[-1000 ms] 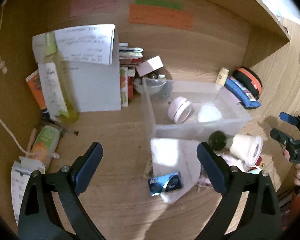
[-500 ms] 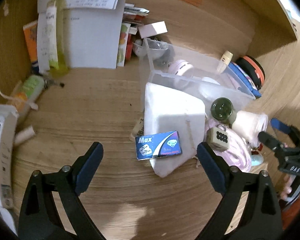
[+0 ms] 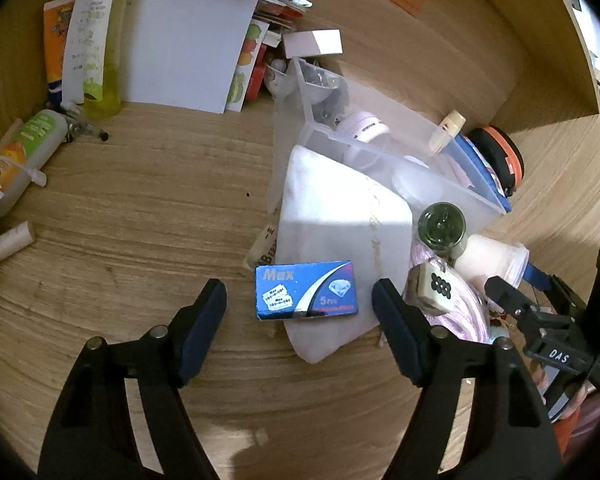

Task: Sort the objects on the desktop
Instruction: 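Grasp the blue Max blade box with the left tool, then place the blade box in the clear box with the left tool while the right tool places the cream tub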

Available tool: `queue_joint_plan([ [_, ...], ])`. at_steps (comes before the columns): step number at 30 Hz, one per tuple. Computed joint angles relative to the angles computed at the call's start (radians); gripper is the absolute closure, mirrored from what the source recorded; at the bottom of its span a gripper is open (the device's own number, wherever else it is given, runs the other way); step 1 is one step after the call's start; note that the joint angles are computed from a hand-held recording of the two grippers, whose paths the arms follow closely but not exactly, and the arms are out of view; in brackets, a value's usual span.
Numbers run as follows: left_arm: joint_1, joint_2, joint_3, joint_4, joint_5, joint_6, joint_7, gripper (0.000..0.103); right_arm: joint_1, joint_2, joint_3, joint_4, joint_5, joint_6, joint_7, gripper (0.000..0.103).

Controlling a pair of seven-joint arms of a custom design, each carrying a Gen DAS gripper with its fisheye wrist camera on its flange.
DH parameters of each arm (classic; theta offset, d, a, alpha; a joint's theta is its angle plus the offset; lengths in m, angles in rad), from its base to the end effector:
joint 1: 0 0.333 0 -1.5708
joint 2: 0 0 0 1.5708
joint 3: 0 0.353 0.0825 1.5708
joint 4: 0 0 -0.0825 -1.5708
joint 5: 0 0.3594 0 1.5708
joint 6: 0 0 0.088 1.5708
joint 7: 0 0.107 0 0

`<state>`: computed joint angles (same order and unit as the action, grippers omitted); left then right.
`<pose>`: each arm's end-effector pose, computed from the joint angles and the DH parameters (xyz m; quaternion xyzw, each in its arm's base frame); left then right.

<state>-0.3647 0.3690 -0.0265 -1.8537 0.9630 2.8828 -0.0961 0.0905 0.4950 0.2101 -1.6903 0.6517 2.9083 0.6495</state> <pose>0.5931 -0.2936 0.4303 -0.7746 0.5023 -0.3415 0.1763 0.6961 0.1481 0.4348 -0.8072 0.4383 -0.1913 0.3460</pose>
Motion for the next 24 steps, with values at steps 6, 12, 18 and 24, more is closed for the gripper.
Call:
queue_joint_plan([
  [6, -0.001, 0.004, 0.003, 0.013, 0.022, 0.007, 0.005, 0.038, 0.001, -0.001, 0.008, -0.006, -0.001, 0.003, -0.015, 0.029],
  [12, 0.003, 0.015, 0.025, 0.011, 0.025, 0.092, 0.001, 0.056, -0.019, -0.001, 0.017, 0.011, 0.031, -0.038, -0.008, 0.035],
  [18, -0.039, 0.003, 0.034, 0.032, 0.118, -0.027, -0.03, 0.056, -0.027, -0.007, 0.028, 0.012, 0.091, -0.001, -0.044, 0.035],
  [24, -0.018, -0.02, 0.019, 0.027, 0.204, -0.043, -0.116, 0.056, -0.037, -0.004, 0.031, 0.038, 0.126, -0.037, -0.063, 0.035],
])
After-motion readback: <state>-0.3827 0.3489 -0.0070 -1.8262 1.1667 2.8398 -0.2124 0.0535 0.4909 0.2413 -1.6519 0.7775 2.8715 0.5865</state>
